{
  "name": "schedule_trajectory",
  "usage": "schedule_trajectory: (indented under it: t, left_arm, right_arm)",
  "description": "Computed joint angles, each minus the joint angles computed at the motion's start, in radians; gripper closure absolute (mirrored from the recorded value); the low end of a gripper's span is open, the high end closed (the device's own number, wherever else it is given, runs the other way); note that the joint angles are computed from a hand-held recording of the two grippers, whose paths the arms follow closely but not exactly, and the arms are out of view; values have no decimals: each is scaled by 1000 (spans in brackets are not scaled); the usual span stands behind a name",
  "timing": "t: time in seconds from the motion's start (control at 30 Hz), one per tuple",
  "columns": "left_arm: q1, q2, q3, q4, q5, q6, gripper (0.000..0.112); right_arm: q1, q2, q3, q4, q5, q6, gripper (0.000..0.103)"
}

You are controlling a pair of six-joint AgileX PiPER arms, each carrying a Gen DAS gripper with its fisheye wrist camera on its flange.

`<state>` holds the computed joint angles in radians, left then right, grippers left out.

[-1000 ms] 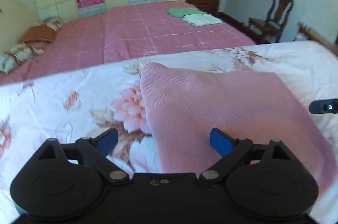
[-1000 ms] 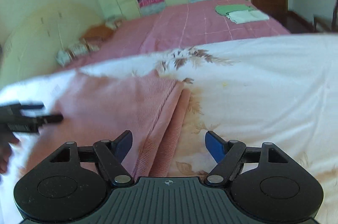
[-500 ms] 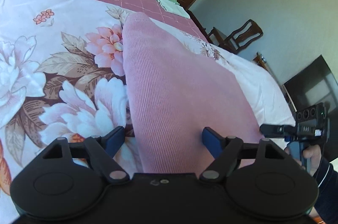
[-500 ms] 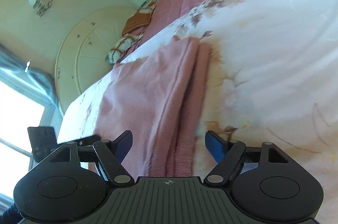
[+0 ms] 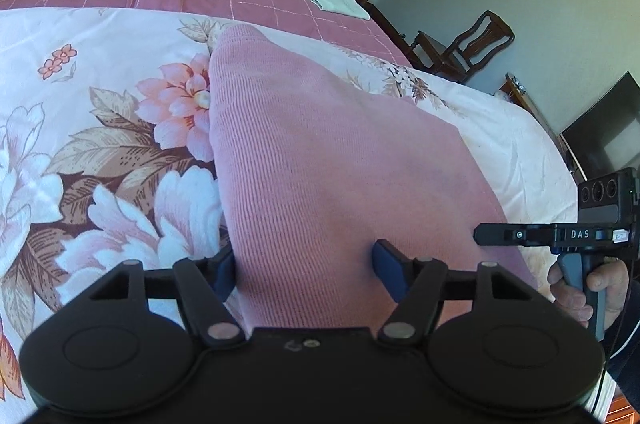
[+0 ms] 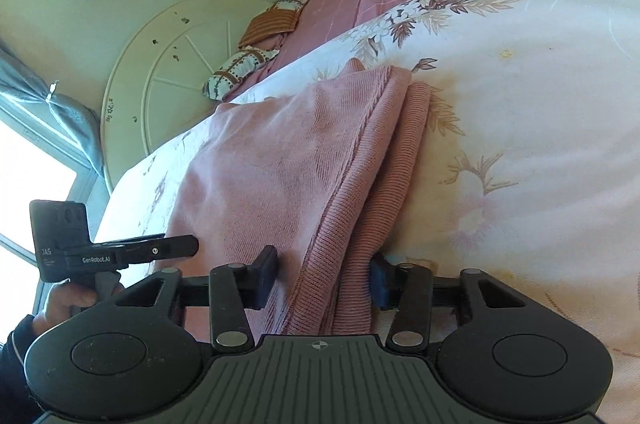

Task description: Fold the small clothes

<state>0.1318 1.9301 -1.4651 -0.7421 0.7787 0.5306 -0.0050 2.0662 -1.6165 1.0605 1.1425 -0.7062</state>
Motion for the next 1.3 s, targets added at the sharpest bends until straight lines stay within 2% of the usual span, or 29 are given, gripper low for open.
schedule_trajectory:
  t: [0.1,0.13,0.2,0.23,0.27,0.37,0.47,0.57,0.73,0.87,1.0,1.17,1.3]
  left_arm:
    - [-52,-11,3,85,-62,-64,49]
    - [-72,-17,4,126,-80,-89,54]
    - [-111,-41,3,231,-107,-149,64]
    - [-139,-58,4,308,-125,-193,71]
    - [-167,-74,9,384,-146,-236,77]
    - [-229,-116,29,536,-186,-308,82]
    - [-232,-155,53,523,-198,-277,84]
    - [-217,-206,93,477,-199,-222,84]
    - [-170,-318,173,432,-185,-108,84]
    - [-61,-417,235,352,-142,36,84]
    - [132,-495,273,252,-42,225,84]
    - [403,-527,266,166,105,438,84]
    - [590,-503,245,127,207,571,84]
  right_arm:
    - [35,-27,11,-34,-57,17,56]
    - [56,-44,19,-62,-91,20,56]
    - [110,-99,57,-152,-190,18,73]
    - [133,-127,85,-182,-237,2,77]
    - [152,-152,109,-204,-276,2,80]
    - [212,-225,178,-279,-394,11,83]
    - [258,-289,223,-333,-472,36,83]
    - [290,-335,225,-389,-485,93,83]
    - [405,-394,195,-596,-508,268,83]
    - [532,-406,155,-755,-518,442,83]
    - [677,-356,73,-895,-521,637,83]
    - [861,-251,-31,-1037,-558,857,83]
    - [965,-140,-144,-1082,-552,985,83]
